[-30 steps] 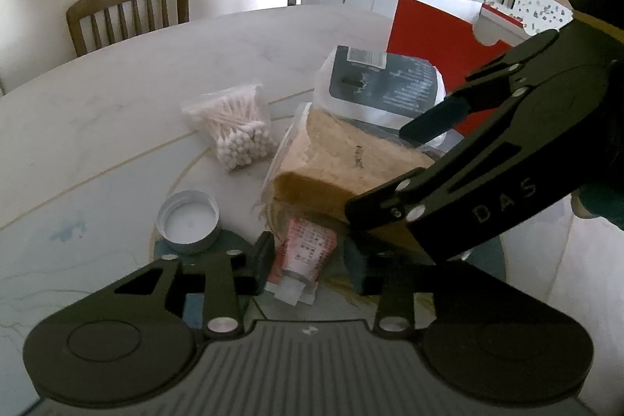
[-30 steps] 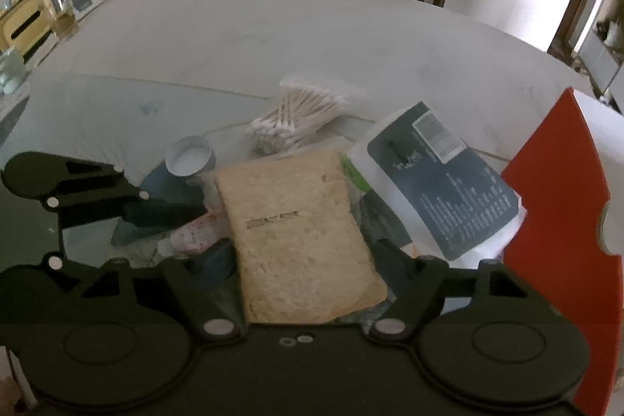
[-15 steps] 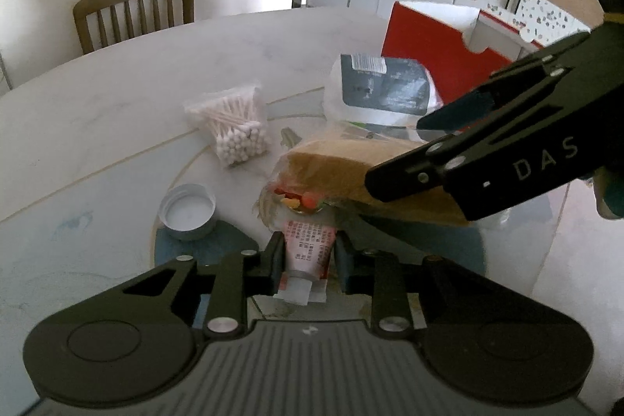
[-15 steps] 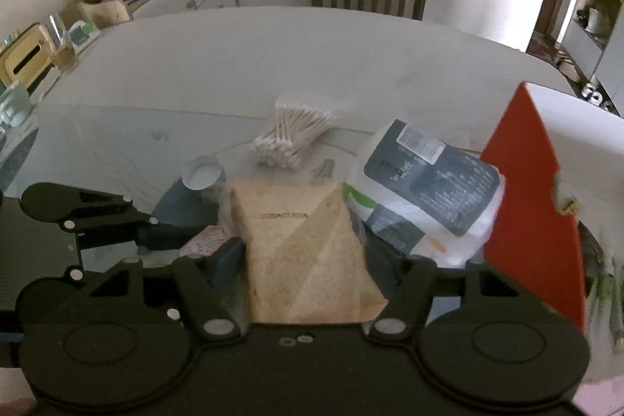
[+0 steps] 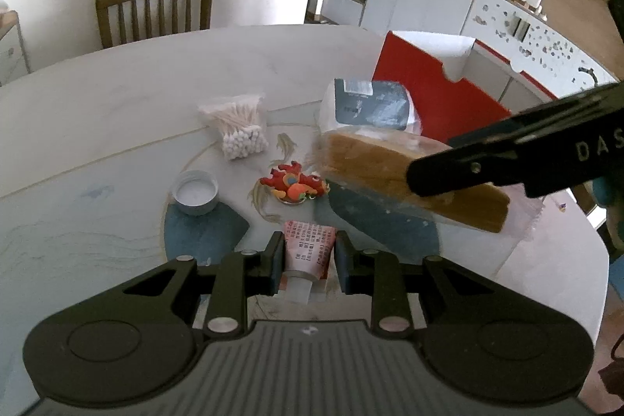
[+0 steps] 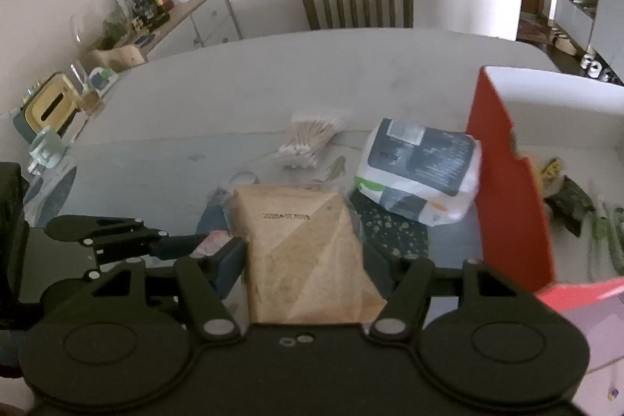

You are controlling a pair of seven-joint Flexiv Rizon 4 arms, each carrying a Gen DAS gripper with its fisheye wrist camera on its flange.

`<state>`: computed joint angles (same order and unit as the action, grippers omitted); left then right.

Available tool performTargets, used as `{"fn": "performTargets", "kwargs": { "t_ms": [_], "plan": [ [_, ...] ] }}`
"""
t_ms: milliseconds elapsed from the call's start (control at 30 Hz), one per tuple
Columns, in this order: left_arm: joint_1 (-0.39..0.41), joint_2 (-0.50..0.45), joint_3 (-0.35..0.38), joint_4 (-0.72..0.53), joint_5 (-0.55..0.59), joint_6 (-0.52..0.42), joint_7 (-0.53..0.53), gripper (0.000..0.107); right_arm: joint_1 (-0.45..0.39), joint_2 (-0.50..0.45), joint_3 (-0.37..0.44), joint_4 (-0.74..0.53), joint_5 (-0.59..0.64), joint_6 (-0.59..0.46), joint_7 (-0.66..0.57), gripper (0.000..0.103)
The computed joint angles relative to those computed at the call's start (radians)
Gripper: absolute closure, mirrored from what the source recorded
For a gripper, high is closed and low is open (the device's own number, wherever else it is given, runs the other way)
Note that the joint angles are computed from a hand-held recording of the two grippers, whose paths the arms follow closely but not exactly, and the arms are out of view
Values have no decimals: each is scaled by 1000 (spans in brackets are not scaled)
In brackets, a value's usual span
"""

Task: Organize objects
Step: 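Carry the toothpaste tube and bread bag into the red box and open both tools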

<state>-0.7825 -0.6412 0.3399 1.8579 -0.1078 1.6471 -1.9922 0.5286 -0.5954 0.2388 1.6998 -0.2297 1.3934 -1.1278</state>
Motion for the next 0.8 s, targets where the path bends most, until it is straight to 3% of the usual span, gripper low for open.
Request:
{"fn": "performTargets", "kwargs": {
  "t_ms": [133,500,667,800],
  "plan": [
    [-68,15,68,-12,10,-25,-32,81,38,52,-63,64,-24,53,55,38],
    [-127,24,122,-114,90,-55,-115,81,149,161,-277,212,-208,165,246,38],
    [-147,1,147,-203,143,-99,-163,81,151,189,-321,253,-254,216,279,38],
    [-156,-25,157,-286,187,-147,-204,81,195,213,-411,289,-298,250,292,38]
  ]
}}
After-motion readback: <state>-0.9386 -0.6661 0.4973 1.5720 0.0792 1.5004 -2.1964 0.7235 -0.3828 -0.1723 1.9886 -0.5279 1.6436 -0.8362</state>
